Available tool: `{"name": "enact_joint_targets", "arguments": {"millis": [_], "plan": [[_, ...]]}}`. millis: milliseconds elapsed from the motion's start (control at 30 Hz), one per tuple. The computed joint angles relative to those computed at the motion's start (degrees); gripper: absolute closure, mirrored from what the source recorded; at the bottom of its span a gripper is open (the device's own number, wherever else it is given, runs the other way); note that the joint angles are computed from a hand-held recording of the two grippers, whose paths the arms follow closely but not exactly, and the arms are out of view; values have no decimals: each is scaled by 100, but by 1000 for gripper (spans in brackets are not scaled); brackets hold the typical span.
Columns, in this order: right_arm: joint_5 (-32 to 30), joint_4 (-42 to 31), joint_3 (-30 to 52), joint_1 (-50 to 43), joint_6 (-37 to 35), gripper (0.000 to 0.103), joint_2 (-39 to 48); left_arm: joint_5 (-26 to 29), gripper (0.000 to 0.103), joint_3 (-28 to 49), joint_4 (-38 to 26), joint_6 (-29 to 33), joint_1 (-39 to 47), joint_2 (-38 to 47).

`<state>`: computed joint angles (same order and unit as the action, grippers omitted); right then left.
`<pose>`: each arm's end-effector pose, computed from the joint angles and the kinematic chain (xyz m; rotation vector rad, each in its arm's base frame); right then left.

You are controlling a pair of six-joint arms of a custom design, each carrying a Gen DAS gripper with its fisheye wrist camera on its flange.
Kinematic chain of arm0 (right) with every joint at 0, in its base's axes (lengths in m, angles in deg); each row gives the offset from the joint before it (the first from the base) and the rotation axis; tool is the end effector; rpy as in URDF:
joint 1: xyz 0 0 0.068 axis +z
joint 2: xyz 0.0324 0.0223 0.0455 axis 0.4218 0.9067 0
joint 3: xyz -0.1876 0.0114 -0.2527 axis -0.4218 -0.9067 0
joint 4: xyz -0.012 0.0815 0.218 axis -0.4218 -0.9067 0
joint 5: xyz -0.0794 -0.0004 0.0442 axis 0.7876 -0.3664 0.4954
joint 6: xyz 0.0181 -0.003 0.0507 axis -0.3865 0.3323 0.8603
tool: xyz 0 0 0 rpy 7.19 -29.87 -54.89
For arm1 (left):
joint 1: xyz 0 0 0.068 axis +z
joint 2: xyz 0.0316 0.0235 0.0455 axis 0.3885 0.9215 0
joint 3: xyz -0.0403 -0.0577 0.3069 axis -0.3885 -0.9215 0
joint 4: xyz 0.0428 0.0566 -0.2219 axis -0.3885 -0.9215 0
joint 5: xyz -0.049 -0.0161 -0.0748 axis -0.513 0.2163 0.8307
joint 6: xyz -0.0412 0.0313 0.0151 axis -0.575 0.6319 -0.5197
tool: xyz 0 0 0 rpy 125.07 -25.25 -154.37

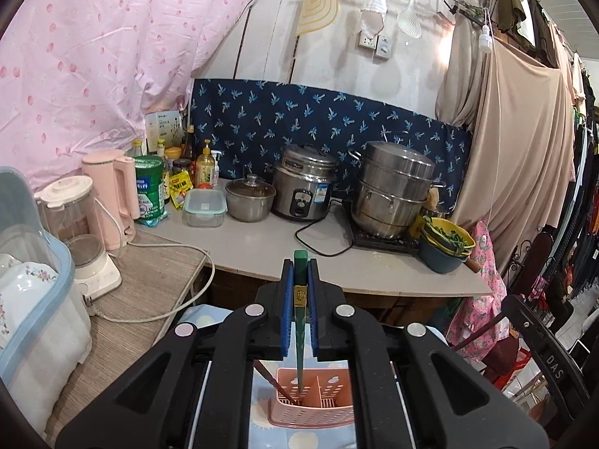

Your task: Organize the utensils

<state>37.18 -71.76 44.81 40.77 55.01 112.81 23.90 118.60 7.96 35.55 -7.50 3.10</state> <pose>0.1382 0.0211 0.4603 0.5475 1.7935 0.0482 0.2716 -0.1610 0.4898 0.3702 1.9689 -0.5174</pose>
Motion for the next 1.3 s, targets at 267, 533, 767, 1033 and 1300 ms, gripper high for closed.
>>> {"name": "enact_joint_targets", "arguments": {"millis": [267, 533, 767, 1033, 1300], "plan": [[-210, 462, -763, -111, 18, 95, 156, 79, 96, -608, 393, 38, 36, 93], [-582, 731, -1222, -447, 71, 95, 188, 165, 96, -928, 555, 15, 70, 155], [-827, 827, -1490, -601, 121, 95, 180, 188, 96, -1231, 682, 21, 100, 141], [-815, 701, -1675, -545, 196, 92, 148, 192, 96, -1662, 937, -19, 197, -6], [-610, 629, -1804, -298, 355, 85, -110, 118, 84, -2019, 1096, 7, 270, -221]]}}
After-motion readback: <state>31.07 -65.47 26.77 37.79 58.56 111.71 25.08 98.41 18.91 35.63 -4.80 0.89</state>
